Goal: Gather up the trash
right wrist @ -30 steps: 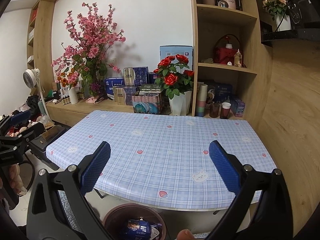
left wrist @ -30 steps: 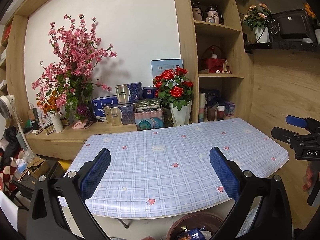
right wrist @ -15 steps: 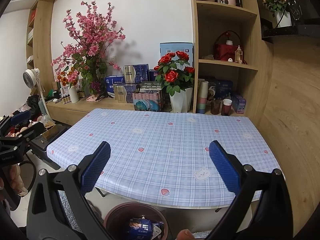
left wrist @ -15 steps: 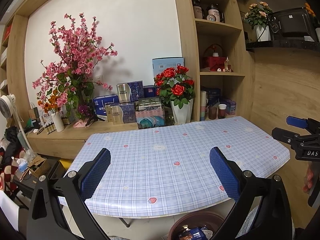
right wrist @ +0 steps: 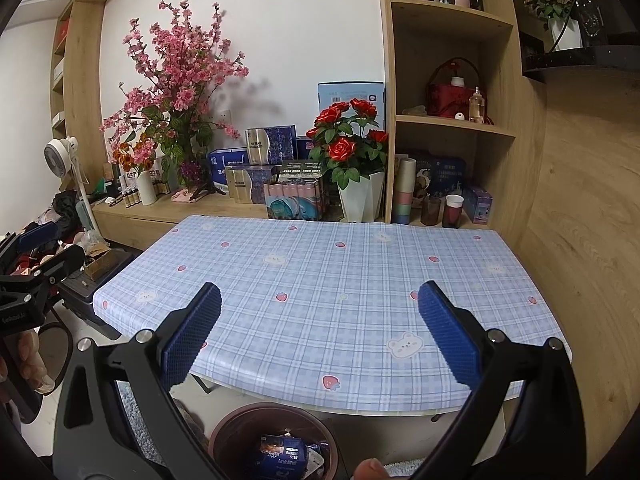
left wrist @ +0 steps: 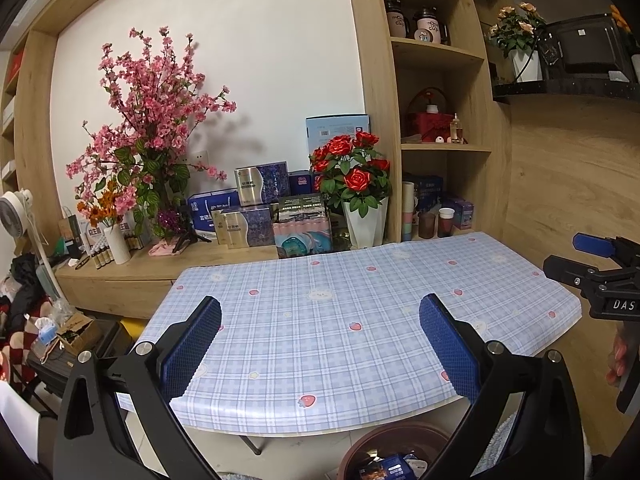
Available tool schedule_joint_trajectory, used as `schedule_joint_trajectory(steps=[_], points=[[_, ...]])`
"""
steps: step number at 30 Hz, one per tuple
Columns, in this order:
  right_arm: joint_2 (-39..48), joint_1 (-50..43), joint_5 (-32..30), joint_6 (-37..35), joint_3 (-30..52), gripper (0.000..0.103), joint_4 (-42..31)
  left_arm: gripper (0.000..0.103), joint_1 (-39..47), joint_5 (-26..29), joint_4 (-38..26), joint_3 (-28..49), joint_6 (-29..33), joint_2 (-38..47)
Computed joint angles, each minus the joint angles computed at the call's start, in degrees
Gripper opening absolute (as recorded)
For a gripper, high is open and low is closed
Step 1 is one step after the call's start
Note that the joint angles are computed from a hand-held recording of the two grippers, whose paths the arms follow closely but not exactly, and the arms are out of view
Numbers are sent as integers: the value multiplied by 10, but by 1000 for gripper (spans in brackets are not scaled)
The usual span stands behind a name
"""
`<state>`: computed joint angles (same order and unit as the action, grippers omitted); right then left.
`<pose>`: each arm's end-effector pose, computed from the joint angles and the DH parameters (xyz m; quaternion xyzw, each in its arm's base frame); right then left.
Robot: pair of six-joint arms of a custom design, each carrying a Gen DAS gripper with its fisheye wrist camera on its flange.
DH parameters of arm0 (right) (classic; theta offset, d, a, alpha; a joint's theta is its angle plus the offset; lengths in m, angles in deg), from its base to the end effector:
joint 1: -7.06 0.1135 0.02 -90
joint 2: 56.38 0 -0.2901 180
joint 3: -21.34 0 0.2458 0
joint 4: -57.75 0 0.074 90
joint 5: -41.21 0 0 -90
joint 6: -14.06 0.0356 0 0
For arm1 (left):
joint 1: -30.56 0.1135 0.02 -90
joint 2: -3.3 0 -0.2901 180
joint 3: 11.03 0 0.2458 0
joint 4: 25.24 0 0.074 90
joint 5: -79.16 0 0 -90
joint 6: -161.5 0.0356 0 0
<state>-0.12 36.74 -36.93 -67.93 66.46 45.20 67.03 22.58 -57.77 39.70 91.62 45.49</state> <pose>0.1771 0.0925 0.2635 -0.1010 0.8285 0.0939 0.5428 0.1266 0.0692 0.3027 0.0408 0.8173 0.0350 0.5737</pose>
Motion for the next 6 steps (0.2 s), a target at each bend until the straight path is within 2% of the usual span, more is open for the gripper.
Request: schedule_joint_trajectory(steps=[6], points=[[3,6,9,3,-5,97,6,97,-5,-20,13,-9,2,-8]])
